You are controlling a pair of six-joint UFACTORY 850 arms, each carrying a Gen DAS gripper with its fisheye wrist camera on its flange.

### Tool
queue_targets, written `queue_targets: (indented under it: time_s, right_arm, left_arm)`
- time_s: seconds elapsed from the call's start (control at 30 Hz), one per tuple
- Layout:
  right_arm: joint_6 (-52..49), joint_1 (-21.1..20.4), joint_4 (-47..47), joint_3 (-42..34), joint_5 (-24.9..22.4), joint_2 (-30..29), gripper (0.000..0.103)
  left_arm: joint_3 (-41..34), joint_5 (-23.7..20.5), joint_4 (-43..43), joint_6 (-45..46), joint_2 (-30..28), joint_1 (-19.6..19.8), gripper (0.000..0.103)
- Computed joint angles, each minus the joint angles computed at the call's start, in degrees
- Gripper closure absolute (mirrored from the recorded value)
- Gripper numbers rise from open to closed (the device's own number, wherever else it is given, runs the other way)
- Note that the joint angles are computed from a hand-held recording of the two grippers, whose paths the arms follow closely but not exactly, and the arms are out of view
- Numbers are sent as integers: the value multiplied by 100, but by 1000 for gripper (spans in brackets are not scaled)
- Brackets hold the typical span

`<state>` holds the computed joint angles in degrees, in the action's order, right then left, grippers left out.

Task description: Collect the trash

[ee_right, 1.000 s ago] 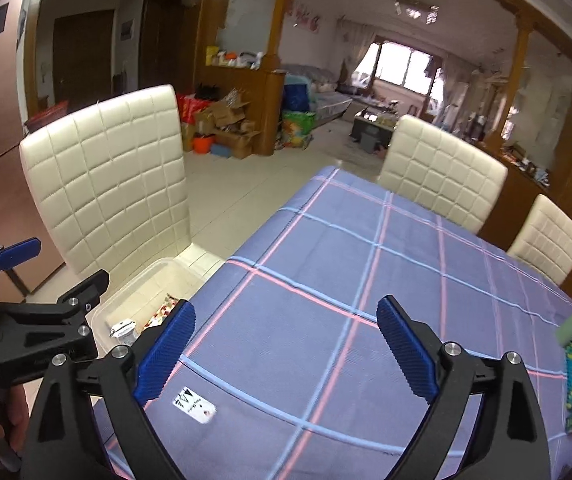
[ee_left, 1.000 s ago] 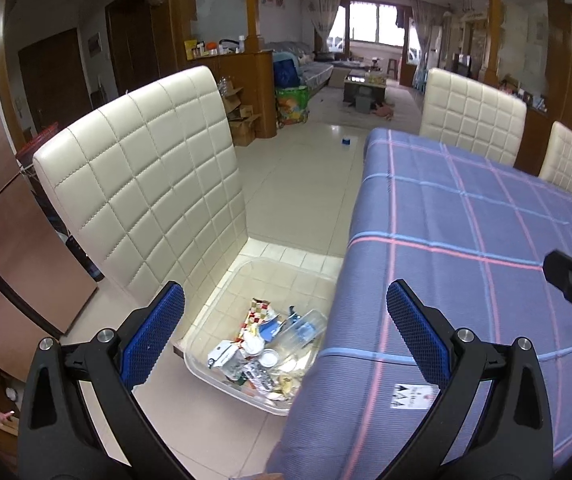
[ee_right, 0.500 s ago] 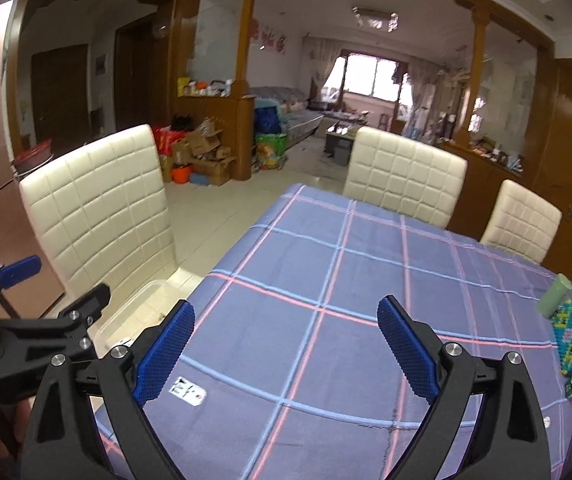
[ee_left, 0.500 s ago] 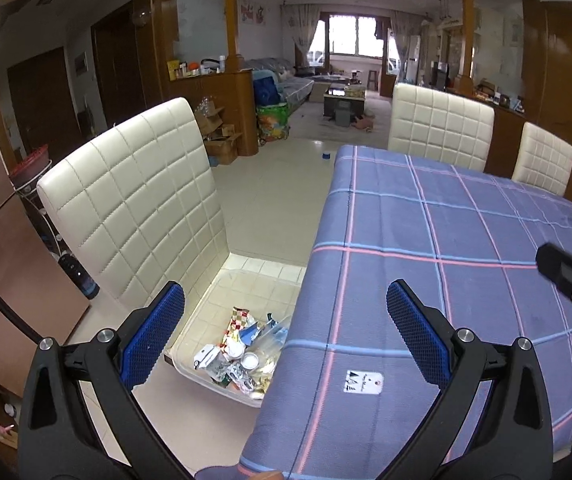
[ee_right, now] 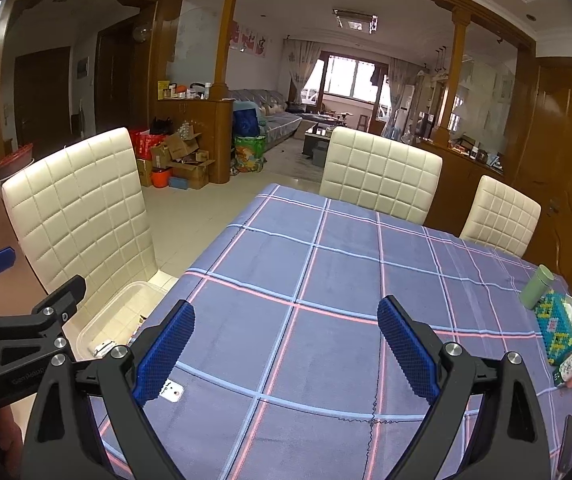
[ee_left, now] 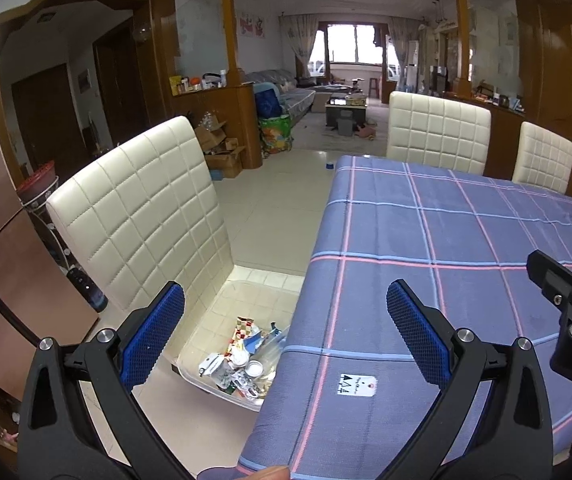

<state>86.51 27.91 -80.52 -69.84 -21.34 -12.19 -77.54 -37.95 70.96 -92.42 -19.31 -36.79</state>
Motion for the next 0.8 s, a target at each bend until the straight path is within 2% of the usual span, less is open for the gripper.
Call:
queue_targets:
  time_s: [0.43, 0.8]
  right_arm:
    - [75, 31, -79, 37, 2, 34, 13]
    - [-88, 12, 93, 10, 95, -3, 13]
  left_arm:
    - [64, -133, 331, -236, 47, -95, 3]
    - [151, -42, 659, -435, 68, -113, 3]
